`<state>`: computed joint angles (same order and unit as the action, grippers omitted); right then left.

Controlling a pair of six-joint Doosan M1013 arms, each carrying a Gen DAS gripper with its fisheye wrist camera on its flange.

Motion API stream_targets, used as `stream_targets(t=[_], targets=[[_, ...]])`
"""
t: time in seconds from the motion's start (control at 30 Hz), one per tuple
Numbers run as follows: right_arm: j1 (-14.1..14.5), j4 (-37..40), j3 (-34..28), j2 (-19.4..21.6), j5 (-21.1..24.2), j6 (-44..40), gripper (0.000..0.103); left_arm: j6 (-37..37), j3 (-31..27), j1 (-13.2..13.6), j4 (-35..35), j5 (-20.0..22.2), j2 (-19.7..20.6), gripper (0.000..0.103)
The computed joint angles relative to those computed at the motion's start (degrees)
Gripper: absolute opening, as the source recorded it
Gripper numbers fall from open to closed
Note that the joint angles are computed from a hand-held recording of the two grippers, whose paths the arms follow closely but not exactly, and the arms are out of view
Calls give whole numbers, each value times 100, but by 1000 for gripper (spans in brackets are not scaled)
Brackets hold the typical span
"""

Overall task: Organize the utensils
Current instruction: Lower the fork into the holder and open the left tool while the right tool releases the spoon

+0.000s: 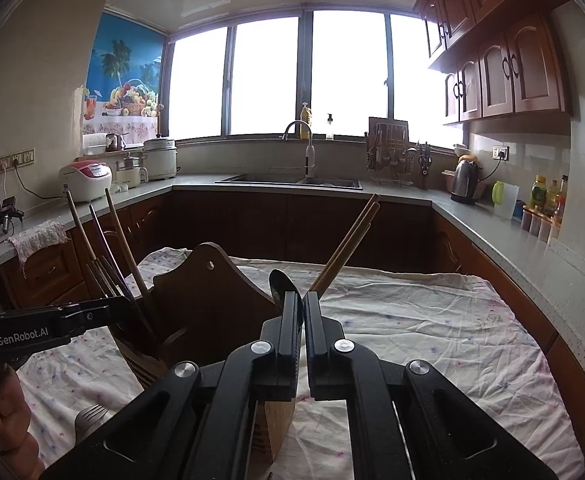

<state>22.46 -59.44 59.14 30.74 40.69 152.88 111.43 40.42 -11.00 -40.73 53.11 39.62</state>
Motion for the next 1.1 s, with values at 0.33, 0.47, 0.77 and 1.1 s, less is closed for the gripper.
stream_targets(t=[0.33,0.47,0.77,1.1], targets=[[-5,-10,22,-28,-35,100,6,44,115,9,-43,16,-69,18],[-2,-67,93,-71,-63,269,19,131,313,3,-90,-127,-190,31],[-25,-31,290,-210,-160,510,43,177,745,38,-83,-370,-447,53],[0,-109,619,-412,-407,768,82,-119,1413,46,419,-1084,-835,93]])
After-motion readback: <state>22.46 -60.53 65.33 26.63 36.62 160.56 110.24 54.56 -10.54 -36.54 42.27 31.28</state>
